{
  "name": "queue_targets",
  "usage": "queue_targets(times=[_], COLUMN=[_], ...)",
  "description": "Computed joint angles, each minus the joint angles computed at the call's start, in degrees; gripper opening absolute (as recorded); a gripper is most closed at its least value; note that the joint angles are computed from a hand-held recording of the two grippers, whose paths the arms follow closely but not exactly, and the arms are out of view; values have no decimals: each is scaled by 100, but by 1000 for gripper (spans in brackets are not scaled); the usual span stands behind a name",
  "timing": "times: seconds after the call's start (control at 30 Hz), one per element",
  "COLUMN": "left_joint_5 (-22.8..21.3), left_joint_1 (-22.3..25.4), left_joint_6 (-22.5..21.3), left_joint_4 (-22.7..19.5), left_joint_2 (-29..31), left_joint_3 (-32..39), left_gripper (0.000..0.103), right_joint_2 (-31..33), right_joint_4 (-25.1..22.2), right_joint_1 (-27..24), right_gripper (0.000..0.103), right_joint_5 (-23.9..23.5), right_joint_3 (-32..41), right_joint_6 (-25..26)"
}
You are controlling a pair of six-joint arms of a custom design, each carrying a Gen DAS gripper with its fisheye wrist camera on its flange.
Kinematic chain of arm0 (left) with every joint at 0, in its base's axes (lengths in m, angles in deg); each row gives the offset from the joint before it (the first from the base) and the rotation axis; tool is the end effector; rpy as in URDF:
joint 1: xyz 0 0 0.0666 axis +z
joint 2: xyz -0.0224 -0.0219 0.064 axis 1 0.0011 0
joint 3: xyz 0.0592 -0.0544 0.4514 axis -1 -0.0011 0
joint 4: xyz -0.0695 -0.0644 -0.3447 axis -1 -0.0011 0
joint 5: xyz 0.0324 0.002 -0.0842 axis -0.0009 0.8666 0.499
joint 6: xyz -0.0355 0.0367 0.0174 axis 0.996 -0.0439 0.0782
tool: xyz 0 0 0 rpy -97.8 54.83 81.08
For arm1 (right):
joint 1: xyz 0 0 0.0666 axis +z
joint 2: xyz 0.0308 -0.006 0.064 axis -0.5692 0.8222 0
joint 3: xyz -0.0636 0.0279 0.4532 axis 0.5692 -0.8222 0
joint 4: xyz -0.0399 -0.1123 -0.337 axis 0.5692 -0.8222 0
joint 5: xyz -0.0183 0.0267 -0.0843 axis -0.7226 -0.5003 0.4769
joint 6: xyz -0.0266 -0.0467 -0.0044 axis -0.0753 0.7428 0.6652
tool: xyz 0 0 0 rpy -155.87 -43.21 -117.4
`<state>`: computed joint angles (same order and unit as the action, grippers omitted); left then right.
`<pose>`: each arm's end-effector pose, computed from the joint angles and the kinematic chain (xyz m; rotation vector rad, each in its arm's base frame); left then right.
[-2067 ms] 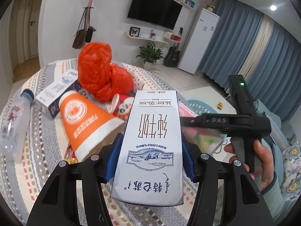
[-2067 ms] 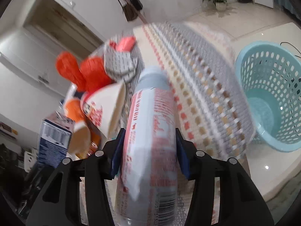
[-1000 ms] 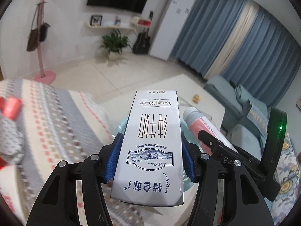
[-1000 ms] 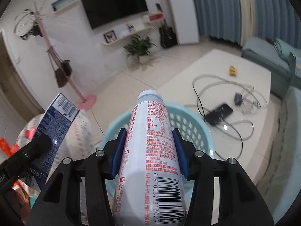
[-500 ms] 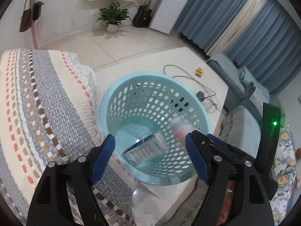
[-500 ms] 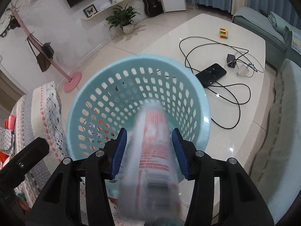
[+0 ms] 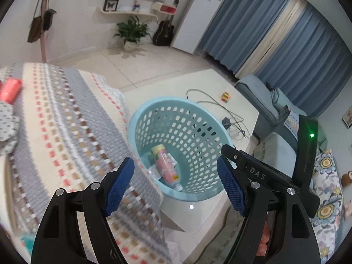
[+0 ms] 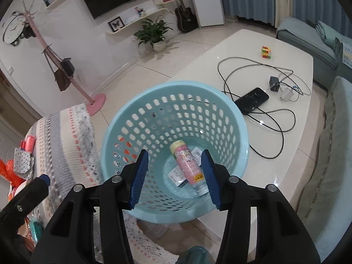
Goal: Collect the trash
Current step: 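Move both tools back to the trash pile on the table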
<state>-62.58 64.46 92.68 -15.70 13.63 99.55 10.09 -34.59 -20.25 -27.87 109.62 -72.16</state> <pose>0.5344 -0.2700 0.5144 0.5627 2.4213 -0.7261 0.4653 0.1111 0.4560 0.7497 2.3629 0.1630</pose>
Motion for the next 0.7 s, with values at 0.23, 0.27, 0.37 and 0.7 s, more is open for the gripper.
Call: queue_targets(times=[0.23, 0.27, 0.37, 0.7], left_joint_5=[-223, -266, -442, -949], left_joint_1=[191, 223, 376, 1263], left_joint_6=[70, 82, 97, 190], left_joint_4=[558, 617, 846, 1269], left_joint_2=[-720, -798, -1132, -2008], left_joint_3=[-604, -663, -963, -1912], left_gripper=[76, 76, 76, 76], right_joint_2=[-120, -124, -119, 240], right_joint_4=[111, 126, 212, 140], right_joint_1=[425, 489, 765, 1596], right_gripper=[48, 51, 54, 60], right_joint_5=[258, 287, 385, 309], right_joint_3=[225, 261, 412, 1057], right_joint_6=[315, 358, 522, 973])
